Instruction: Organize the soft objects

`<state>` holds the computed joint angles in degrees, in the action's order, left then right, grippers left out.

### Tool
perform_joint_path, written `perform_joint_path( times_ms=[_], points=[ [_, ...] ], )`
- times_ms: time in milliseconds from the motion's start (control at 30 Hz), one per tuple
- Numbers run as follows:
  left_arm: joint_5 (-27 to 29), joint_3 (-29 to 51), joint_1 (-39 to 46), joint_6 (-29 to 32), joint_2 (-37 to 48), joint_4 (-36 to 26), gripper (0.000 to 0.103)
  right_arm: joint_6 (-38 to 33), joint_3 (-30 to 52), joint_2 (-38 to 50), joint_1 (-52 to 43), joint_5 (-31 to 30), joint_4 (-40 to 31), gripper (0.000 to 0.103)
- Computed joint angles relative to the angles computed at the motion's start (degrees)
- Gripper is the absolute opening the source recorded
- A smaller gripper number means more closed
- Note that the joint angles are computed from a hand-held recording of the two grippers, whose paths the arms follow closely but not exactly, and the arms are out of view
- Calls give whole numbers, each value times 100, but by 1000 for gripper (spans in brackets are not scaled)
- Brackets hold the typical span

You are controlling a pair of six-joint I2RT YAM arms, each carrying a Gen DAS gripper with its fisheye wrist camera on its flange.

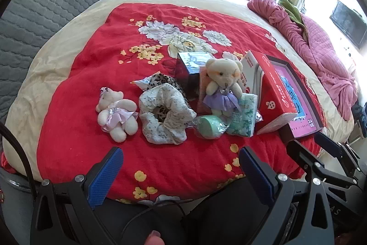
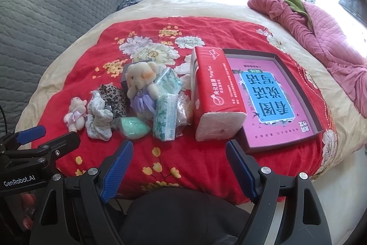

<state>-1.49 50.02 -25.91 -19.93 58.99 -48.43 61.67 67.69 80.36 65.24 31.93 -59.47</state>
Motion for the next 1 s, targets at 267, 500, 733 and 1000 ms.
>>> perform_joint_path(
  times_ms=[267,500,733,1000],
  points=[
    [277,-68,561,212,94,88,101,-492,273,413,-189,-144,338,84],
    [521,-153,1040,422,315,284,101,-780,401,683,-429,-304,551,84],
    [931,-191,1902,760,779,527,101,-1143,575,1026,-770,-494,808,84],
    [1428,69,3259,1259,1800,834,101,-1644,910,1629,-1189,-722,1235,84]
  ],
)
